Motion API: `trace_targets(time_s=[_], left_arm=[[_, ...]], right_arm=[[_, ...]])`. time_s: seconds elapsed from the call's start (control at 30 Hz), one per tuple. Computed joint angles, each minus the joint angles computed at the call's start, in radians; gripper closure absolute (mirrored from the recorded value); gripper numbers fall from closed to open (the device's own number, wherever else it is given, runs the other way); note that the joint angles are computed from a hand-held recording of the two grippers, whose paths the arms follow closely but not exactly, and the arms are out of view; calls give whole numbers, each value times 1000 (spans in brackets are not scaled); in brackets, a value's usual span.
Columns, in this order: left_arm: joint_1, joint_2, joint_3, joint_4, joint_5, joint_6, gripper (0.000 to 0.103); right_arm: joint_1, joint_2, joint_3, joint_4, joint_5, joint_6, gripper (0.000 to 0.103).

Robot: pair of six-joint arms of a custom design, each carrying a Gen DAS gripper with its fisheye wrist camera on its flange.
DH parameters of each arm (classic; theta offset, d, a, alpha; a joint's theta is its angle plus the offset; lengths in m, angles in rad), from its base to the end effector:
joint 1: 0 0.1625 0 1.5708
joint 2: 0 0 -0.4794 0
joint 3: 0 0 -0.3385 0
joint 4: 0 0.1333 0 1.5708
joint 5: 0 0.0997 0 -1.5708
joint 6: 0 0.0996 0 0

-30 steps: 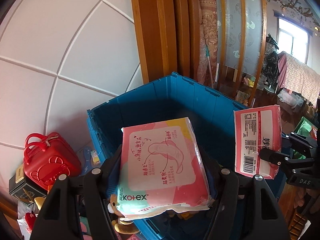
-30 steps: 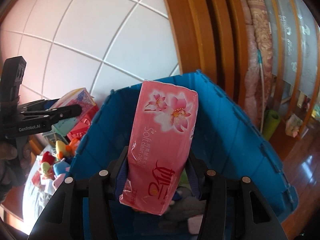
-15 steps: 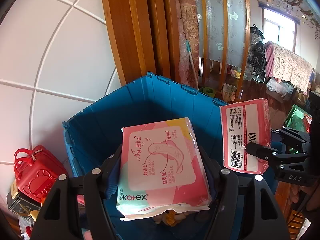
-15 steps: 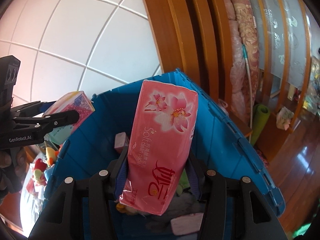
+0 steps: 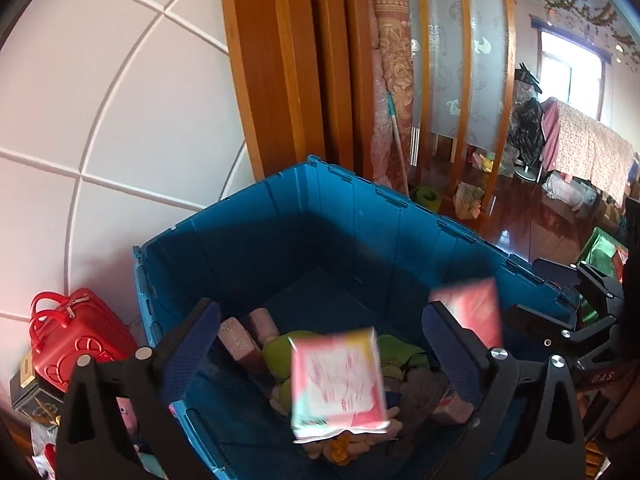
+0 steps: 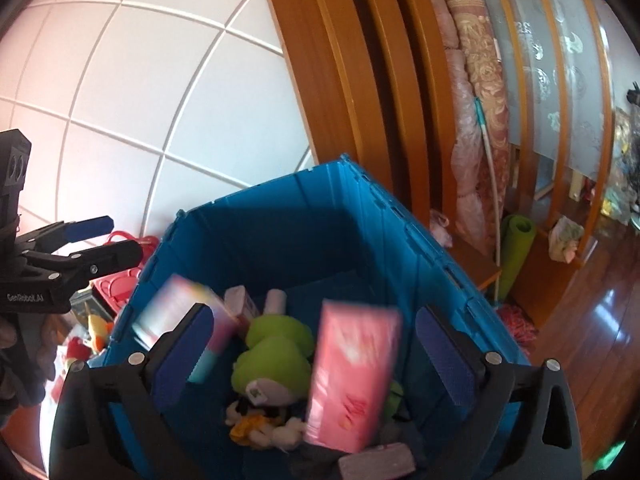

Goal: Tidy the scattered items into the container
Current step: 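Open both grippers to drop the packs into the crate, then move both grippers back from the crate toward the table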

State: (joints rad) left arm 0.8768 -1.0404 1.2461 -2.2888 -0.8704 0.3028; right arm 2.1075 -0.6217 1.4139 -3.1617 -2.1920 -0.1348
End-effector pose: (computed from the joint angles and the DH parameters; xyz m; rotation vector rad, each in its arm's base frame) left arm -0.2947 -0.6630 0.4894 0.9602 2.2522 -0.7992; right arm 0.4508 -0.6103 0.2157 0.4938 -2.4221 1.1699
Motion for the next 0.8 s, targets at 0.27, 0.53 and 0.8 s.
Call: trace_targets(time_s=[0.27,0.53,0.8], left_arm=[[22,-14,-19,46,-3,-53,1],[25,-58,32,51,10,-78,1],[25,-128,111,48,32,-126,1]], right_arm=[[-6,19,-26,28,14,2,0],[14,20,-15,50,26,15,0],[39,19,7,61,32,33,0]])
